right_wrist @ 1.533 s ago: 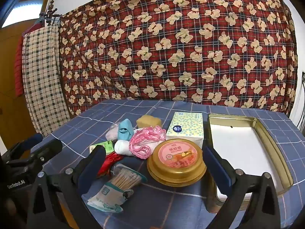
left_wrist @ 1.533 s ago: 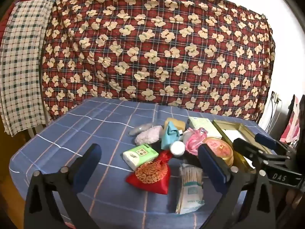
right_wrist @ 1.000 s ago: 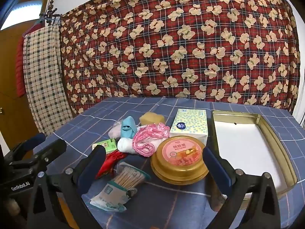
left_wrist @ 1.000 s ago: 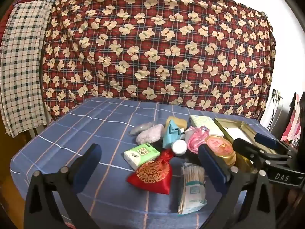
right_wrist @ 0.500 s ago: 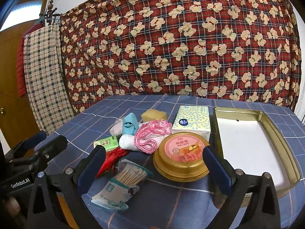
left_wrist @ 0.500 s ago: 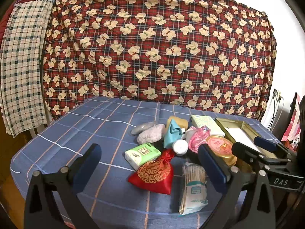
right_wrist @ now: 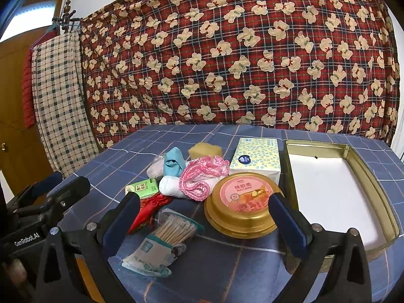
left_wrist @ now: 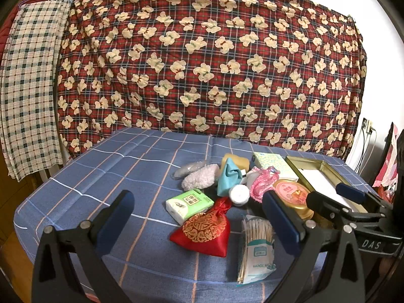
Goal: Organize soft objects
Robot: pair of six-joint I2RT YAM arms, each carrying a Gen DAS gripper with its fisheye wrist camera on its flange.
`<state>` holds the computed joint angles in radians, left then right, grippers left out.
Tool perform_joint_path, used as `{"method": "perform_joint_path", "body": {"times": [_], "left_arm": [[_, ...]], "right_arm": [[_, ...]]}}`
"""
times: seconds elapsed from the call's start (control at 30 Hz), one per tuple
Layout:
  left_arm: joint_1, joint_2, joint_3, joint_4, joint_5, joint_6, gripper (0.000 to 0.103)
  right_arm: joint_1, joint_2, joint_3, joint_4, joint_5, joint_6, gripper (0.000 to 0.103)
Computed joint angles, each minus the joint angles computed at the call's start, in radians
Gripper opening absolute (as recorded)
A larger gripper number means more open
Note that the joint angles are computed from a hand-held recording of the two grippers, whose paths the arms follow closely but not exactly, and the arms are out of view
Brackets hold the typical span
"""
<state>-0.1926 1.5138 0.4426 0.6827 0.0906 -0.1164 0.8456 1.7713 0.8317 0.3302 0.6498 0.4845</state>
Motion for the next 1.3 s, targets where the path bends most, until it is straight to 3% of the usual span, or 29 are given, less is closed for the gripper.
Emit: {"method": "perform_joint_path", "body": {"times": [0.5,0.9,1.13,1.3], "left_arm": [[0.0,0.0,0.002,-0.003,-0.001,0.001,0.103],[0.01,0.094,0.007,0.075,0.004,0.011,0.103],[0.093,0.23,0.031,0.146,0.022,0.021,0.103],[0.089,0.242,0.065,0.095,0.013,0.029,0.103]], "right_arm": [[-0.003,0.009,0.002,0.004,-0.006,0.004,0.102],[0.043,0.058,-0.003,0.026,0.013,0.041,0.102],[0.026,0.106,0.055,-0.02,-0.051,0.033,0.102],[0.035,0.157,0.092,-0.038,-0.09,0.036,0.102]]}}
